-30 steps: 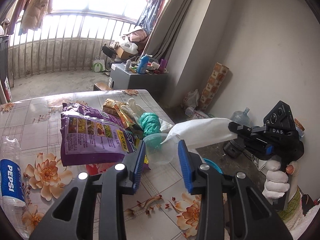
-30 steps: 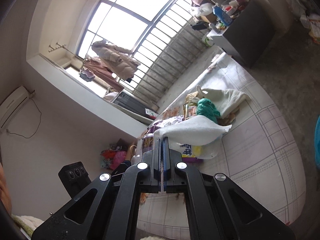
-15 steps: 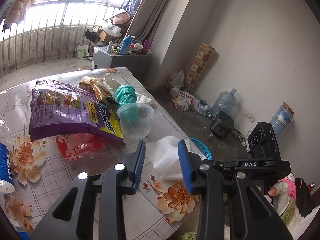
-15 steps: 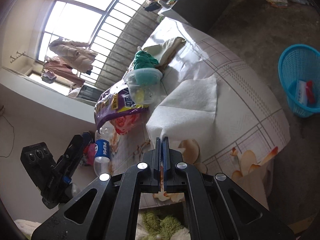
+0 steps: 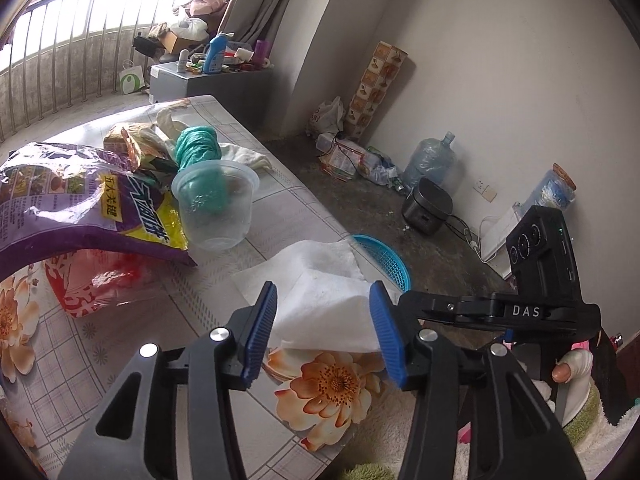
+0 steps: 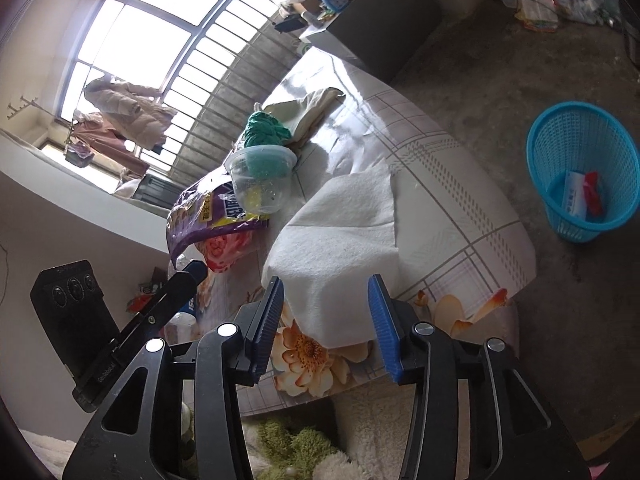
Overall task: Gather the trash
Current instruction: 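Grasp the white tissue with the left tool, then hold the tissue in the left tool while the right tool grasps the clear plastic cup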
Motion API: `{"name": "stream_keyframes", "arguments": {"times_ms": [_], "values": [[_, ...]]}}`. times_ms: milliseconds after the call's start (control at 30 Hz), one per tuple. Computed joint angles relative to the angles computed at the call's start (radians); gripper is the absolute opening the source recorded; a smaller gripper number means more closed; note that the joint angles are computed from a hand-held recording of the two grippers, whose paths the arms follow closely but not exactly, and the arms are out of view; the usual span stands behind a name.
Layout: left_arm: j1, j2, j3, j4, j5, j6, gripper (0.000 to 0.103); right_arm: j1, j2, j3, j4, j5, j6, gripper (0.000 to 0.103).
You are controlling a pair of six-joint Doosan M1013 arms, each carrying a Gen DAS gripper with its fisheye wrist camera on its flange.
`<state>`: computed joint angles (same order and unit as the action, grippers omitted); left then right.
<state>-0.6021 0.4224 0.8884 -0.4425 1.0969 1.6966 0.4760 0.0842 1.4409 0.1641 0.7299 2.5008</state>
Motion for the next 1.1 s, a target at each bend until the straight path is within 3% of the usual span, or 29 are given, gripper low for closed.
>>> {"name": "stream_keyframes", "arguments": {"times_ms": [133, 500, 733, 800, 1100], "values": [[-0.018, 0.032, -0.04, 0.018, 0.041, 0.044, 0.057, -0.007, -0.016, 0.027, 0.005, -0.03, 0.02, 0.044], [-0.061, 0.122, -0.141, 0.2, 0.139, -0.004, 0.057, -0.007, -0.044, 0.055, -0.055, -0.068, 0.072, 0.045], [-0.066, 0.133, -0.144, 0.262, 0.158, -0.038, 0.019, -0.015, -0.051, 0.065, -0.059, -0.08, 0.085, 0.045], [-0.064, 0.128, -0.136, 0.258, 0.149, -0.042, 0.012, -0.017, -0.054, 0.067, -0.067, -0.083, 0.091, 0.045], [-0.054, 0.078, -0.09, 0.275, 0.064, -0.037, 0.005, -0.021, -0.055, 0.065, -0.077, -0.089, 0.093, 0.045]]}}
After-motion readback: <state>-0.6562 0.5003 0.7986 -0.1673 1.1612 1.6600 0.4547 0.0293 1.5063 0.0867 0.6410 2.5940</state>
